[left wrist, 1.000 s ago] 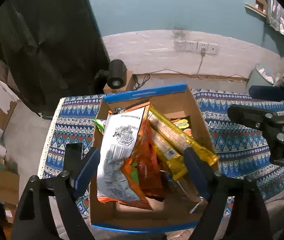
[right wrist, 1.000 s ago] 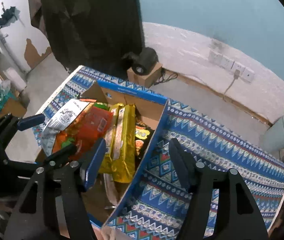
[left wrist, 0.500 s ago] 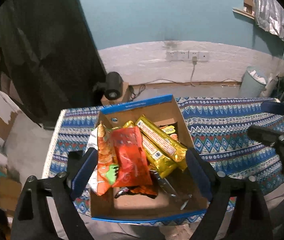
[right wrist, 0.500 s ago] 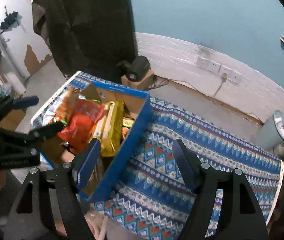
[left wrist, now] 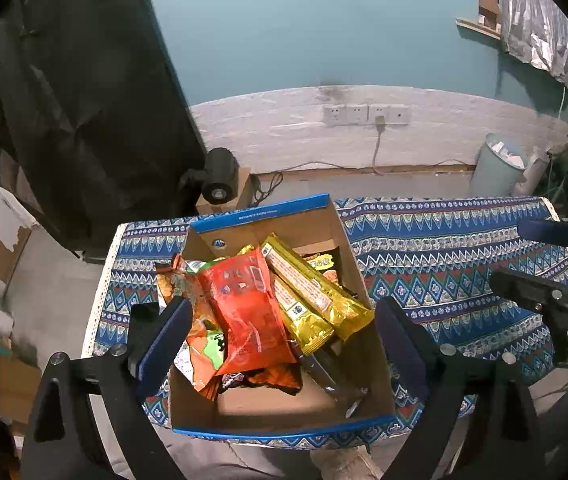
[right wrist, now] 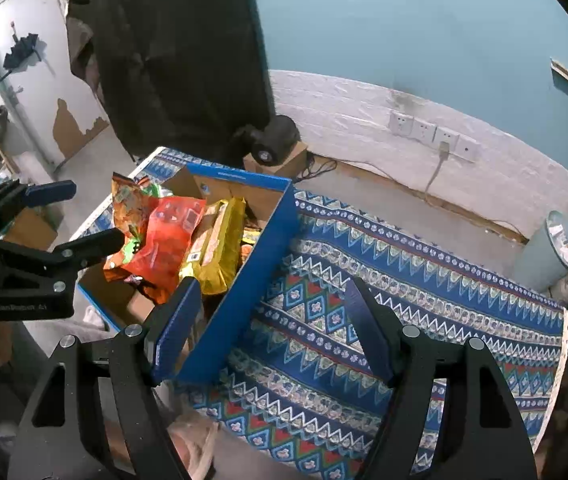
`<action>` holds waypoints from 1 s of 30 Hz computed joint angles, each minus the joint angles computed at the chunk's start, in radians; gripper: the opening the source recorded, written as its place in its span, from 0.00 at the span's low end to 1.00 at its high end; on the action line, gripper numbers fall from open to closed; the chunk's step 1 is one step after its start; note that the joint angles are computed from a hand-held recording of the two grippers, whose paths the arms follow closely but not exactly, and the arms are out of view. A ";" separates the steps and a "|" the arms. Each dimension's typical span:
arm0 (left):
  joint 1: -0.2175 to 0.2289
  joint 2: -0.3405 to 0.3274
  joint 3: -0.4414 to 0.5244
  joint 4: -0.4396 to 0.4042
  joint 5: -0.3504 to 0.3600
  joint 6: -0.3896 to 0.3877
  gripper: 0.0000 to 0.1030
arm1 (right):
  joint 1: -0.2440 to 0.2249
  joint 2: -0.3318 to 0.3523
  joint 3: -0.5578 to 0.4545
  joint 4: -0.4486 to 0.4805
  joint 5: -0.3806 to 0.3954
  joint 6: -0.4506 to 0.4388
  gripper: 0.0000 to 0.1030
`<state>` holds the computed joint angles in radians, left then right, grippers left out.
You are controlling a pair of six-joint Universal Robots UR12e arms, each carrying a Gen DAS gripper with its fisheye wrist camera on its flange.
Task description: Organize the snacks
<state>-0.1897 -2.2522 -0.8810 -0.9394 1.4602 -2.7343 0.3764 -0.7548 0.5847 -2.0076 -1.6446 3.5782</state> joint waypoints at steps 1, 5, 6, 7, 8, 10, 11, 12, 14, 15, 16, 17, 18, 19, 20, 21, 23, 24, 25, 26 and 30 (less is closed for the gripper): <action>-0.002 -0.001 0.002 -0.004 0.004 -0.002 0.91 | -0.001 0.001 0.000 0.003 0.001 0.003 0.71; -0.005 0.001 0.000 -0.009 0.005 0.007 0.91 | -0.005 -0.004 0.011 0.009 0.006 0.013 0.71; -0.006 0.002 -0.002 -0.006 0.005 0.011 0.91 | -0.005 -0.006 0.016 0.008 0.005 0.015 0.71; -0.006 0.004 -0.005 -0.005 0.004 0.015 0.91 | -0.006 -0.007 0.018 0.010 0.005 0.017 0.71; -0.007 0.005 -0.007 -0.004 0.003 0.017 0.91 | -0.006 -0.009 0.021 0.009 0.008 0.020 0.71; -0.008 0.008 -0.012 -0.002 0.002 0.021 0.91 | -0.007 -0.011 0.027 0.010 0.011 0.024 0.71; -0.008 0.008 -0.012 -0.004 0.002 0.022 0.91 | -0.006 -0.012 0.028 0.011 0.012 0.024 0.71; -0.008 0.009 -0.013 -0.004 0.002 0.021 0.91 | -0.006 -0.012 0.028 0.012 0.012 0.024 0.71; -0.009 0.009 -0.013 -0.005 0.002 0.021 0.91 | -0.006 -0.011 0.025 0.015 0.014 0.021 0.71; -0.009 0.009 -0.013 -0.005 0.004 0.021 0.91 | -0.005 -0.009 0.022 0.019 0.012 0.021 0.71; -0.010 0.009 -0.013 -0.005 0.005 0.021 0.91 | -0.005 -0.009 0.021 0.020 0.012 0.021 0.71; -0.010 0.009 -0.012 -0.007 0.007 0.022 0.91 | -0.005 -0.008 0.019 0.020 0.013 0.022 0.71; -0.011 0.009 -0.012 -0.008 0.010 0.023 0.91 | -0.005 -0.008 0.019 0.020 0.014 0.022 0.71; -0.011 0.009 -0.013 -0.007 0.011 0.023 0.91 | -0.004 -0.008 0.019 0.018 0.012 0.021 0.71; -0.011 0.010 -0.013 -0.006 0.012 0.022 0.91 | -0.004 -0.008 0.018 0.018 0.010 0.019 0.71; -0.011 0.009 -0.013 -0.006 0.012 0.020 0.91 | -0.003 -0.008 0.019 0.017 0.009 0.019 0.71; -0.011 0.008 -0.012 -0.007 0.013 0.018 0.91 | -0.003 -0.009 0.019 0.017 0.008 0.021 0.71; -0.011 0.007 -0.010 -0.010 0.014 0.017 0.91 | -0.003 -0.009 0.020 0.017 0.008 0.019 0.71; -0.012 0.006 -0.007 -0.013 0.015 0.016 0.91 | -0.004 -0.010 0.021 0.017 0.008 0.019 0.71; -0.012 0.006 -0.006 -0.014 0.015 0.015 0.91 | -0.004 -0.010 0.022 0.017 0.009 0.018 0.71; -0.012 0.006 -0.005 -0.017 0.015 0.018 0.91 | -0.004 -0.008 0.017 0.026 0.011 0.017 0.71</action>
